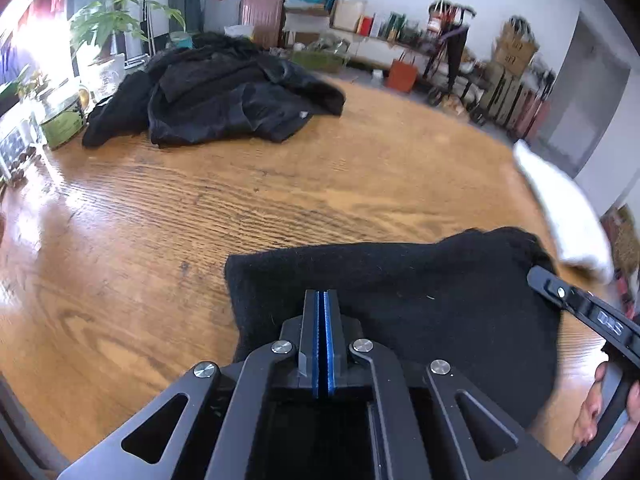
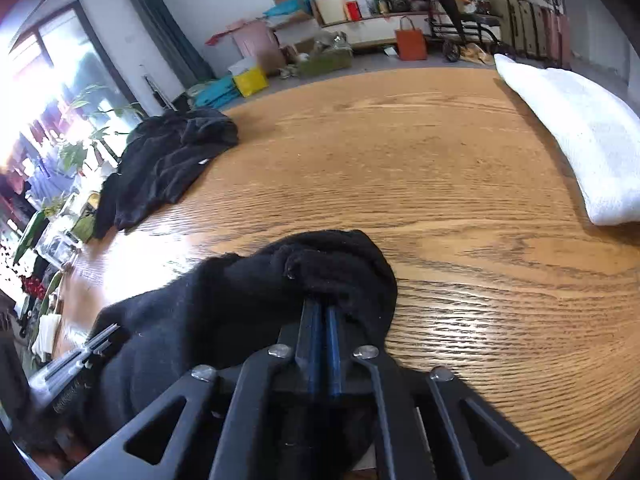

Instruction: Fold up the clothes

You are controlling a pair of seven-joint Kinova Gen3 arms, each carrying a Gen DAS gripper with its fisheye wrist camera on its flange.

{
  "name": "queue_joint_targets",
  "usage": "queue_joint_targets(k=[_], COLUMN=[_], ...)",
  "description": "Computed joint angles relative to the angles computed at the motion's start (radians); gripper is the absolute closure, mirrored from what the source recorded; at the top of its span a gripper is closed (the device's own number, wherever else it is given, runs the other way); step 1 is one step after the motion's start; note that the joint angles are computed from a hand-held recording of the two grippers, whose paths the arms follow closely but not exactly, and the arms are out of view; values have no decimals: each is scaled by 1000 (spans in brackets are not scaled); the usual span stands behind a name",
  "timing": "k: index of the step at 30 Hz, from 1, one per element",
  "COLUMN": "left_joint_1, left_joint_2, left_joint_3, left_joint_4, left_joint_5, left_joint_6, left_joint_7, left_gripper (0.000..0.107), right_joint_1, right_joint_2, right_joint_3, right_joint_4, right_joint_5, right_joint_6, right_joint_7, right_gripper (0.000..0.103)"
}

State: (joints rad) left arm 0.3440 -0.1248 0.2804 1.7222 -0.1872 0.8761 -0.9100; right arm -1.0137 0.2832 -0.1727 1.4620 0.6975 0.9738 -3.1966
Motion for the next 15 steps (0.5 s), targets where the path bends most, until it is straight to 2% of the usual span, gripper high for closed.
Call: queue_joint_targets(k=[1,2,3,4,5,7,9,11,13,15], left_joint_1=[21,61,107,135,144,107,14,-44,-31,-27], left_joint_2=[-46,-93,-139,-185,-232,-306,-333,-341,-315,-310], left_joint_3=[-33,-78,-123,-154,-169,-150,-100,-80,-118,-117], left_joint_4=[24,55,85,115,148,197,210,224,238,257], left_joint_5=[41,77,104,122,144,165,192,218,288,310], left_joint_6=[-15,-22,-26,-15,-19,-21,5,19,18,-6], left_joint_7=[-41,-81,-122,-163,-194,-207,-212,-210,-249,-270], left_gripper=[99,91,72,61,43,41,41,41,42,43], right_joint_1=[-22,-51,-93,-131,-153,-147,-105,-78,-39,-11], right_joint_2=[-40,-87,-128,-157,-173,-177,-179,-160,-147,-122], right_joint_3=[4,12,21,12,-16,-108,-190,-222,-263,-300], right_joint_4=[43,88,129,163,188,205,230,233,244,228], right_joint_5=[28,58,99,140,166,171,150,116,119,138], right_joint_6=[-41,-81,-108,-118,-112,-80,-90,-103,-126,-115], right_joint_7=[-41,-81,-122,-158,-178,-173,-171,-156,-171,-166], right_gripper=[88,85,76,68,68,68,69,70,70,70])
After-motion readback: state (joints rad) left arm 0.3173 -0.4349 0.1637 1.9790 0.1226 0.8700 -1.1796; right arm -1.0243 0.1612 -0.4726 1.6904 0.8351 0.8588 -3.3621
